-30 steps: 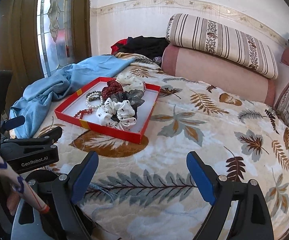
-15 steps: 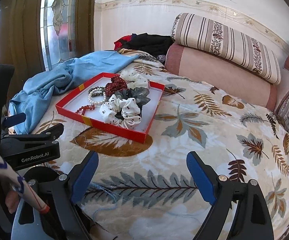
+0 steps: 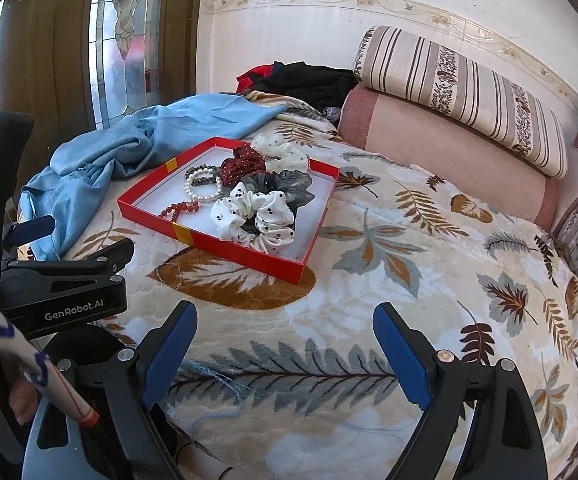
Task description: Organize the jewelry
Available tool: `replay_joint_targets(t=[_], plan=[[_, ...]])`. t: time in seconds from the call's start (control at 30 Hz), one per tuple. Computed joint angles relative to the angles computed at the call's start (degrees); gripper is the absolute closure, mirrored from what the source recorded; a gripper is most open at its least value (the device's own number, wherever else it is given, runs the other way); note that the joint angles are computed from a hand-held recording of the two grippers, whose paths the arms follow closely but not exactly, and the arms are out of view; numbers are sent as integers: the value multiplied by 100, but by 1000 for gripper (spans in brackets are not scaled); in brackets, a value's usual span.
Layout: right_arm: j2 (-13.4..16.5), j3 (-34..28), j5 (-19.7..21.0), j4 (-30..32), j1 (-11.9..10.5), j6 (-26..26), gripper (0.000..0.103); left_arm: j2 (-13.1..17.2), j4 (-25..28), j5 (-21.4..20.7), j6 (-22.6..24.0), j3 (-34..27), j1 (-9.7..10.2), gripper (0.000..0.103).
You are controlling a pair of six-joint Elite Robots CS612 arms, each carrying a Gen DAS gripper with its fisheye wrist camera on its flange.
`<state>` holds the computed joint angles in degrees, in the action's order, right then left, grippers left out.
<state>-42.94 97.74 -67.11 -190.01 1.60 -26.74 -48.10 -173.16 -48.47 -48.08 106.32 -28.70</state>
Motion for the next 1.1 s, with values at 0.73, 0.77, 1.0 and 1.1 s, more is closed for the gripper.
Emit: replay_joint_targets(t=[0.73, 0.77, 1.0, 1.1], plan=[[11, 2, -53, 138, -38, 107, 10, -21, 99, -55, 68, 7, -14, 0], [11, 2, -53, 144, -42, 117, 10, -19, 109, -45, 80, 4, -22, 0], [15, 2, -69, 174, -58, 180, 10, -17, 151, -15, 125, -11, -44, 0], [16, 0, -71, 192, -63, 196, 10, -22, 194, 13, 126, -14, -50, 0]])
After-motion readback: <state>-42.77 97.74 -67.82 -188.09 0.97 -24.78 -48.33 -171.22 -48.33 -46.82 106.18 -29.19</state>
